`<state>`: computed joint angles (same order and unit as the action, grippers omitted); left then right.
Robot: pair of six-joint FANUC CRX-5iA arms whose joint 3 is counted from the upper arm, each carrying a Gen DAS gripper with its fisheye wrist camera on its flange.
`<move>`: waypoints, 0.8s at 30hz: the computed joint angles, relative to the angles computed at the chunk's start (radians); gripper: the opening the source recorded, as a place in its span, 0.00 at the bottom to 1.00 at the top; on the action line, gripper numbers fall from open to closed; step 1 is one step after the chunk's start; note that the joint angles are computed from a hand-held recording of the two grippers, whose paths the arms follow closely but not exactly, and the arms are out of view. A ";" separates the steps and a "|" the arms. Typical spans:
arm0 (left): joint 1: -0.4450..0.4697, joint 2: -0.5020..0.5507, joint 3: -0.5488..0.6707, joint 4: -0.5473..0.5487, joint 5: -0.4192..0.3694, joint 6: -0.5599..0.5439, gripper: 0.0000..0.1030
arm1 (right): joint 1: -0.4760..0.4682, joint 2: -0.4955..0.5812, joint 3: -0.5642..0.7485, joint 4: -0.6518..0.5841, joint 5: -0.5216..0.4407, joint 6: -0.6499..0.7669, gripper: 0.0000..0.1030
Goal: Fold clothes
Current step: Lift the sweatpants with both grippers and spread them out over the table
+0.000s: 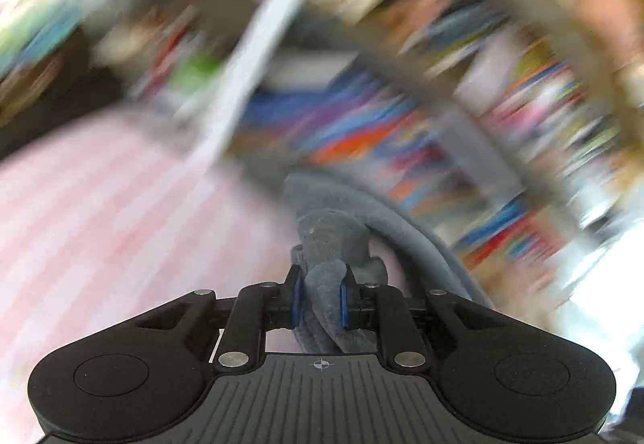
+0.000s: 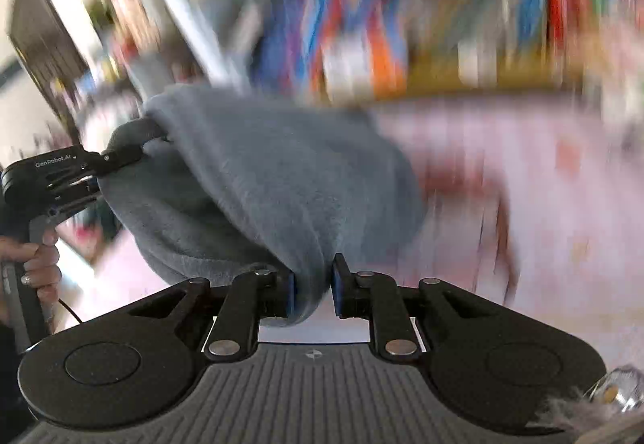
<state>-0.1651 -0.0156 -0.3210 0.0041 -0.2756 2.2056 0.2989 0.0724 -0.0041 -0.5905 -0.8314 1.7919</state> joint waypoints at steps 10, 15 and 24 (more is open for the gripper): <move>0.019 -0.072 -0.177 0.048 -0.054 0.059 0.17 | 0.193 0.049 0.049 0.298 0.028 0.157 0.60; 0.004 -0.086 -0.186 0.019 -0.055 0.091 0.18 | 0.254 0.181 0.205 0.246 -0.011 0.368 0.66; 0.027 -0.134 -0.246 0.016 -0.008 0.168 0.16 | 0.307 0.409 0.388 0.305 -0.087 0.264 0.14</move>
